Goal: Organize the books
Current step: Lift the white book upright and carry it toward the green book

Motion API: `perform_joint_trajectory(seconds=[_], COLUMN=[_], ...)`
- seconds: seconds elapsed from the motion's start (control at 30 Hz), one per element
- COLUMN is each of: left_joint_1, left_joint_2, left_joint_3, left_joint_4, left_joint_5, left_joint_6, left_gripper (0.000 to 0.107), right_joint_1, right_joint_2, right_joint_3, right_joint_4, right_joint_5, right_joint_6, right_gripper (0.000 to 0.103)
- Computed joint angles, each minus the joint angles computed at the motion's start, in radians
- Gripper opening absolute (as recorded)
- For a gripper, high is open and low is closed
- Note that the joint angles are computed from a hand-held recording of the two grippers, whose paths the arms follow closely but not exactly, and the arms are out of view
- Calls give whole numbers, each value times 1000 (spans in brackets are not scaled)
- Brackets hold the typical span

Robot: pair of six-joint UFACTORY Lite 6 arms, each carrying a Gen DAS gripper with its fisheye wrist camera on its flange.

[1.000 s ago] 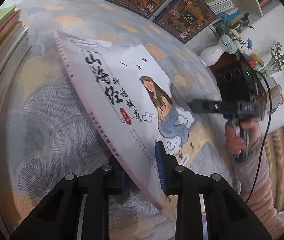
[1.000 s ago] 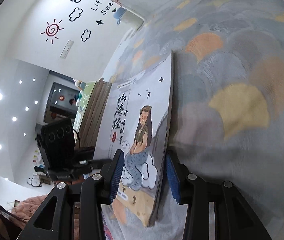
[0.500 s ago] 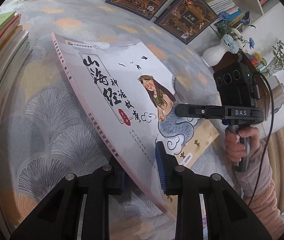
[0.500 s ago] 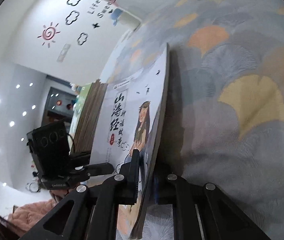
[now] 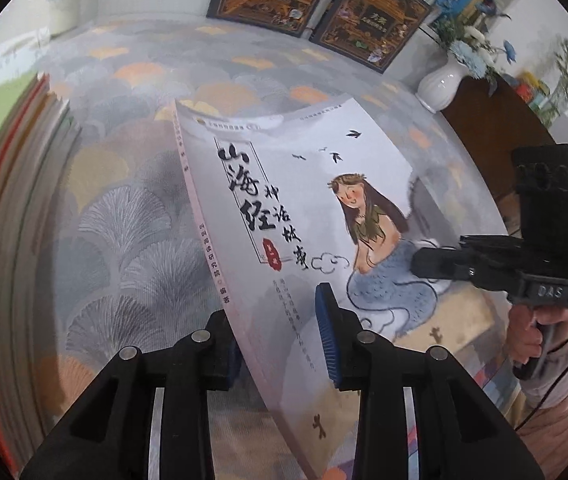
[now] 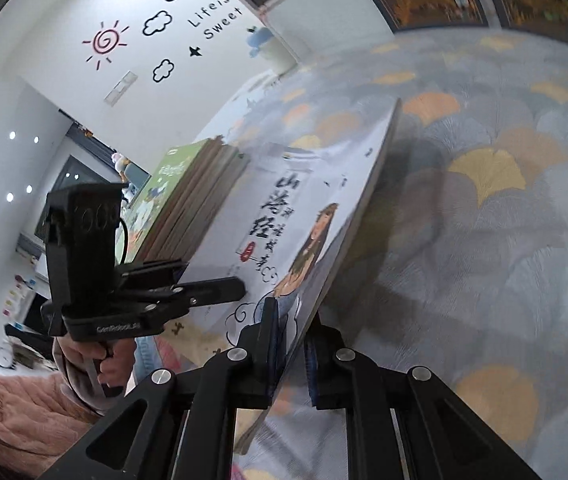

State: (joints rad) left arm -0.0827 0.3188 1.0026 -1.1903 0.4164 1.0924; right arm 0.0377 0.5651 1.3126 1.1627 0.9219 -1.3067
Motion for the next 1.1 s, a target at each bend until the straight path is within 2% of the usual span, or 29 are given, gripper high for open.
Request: perform_joint_trajectory(seconds=[0.23,0.37,0.53,0.77,0.93,1.1], left_joint_1=[31,41,140,382,565,720], left_joint_2=[-102,-162,-256,-323,-253,-181], left_joint_3=[-55,-61,-35,79,171,185], left_joint_4=[-2,45,112,193,233,234], left_joint_5=[41,43,134,266,322,326], left_joint_6=[32,7,1,31,58,142], left_gripper=[30,30,31,31,31,31], right_joint_1=[9,29,128,359,532,660], right_joint_2=[-181,-261,-368,-283,-87,151], right_joint_3=[-201,-259,-251,23,269,540], right_joint_4=[109,165,197,150,99,19], right_joint_5=[-46,-61,-130,-269,-367,-421], right_joint_6=[-106,-79,5,225,342,485], right_gripper=[12,12,12,12,12,12])
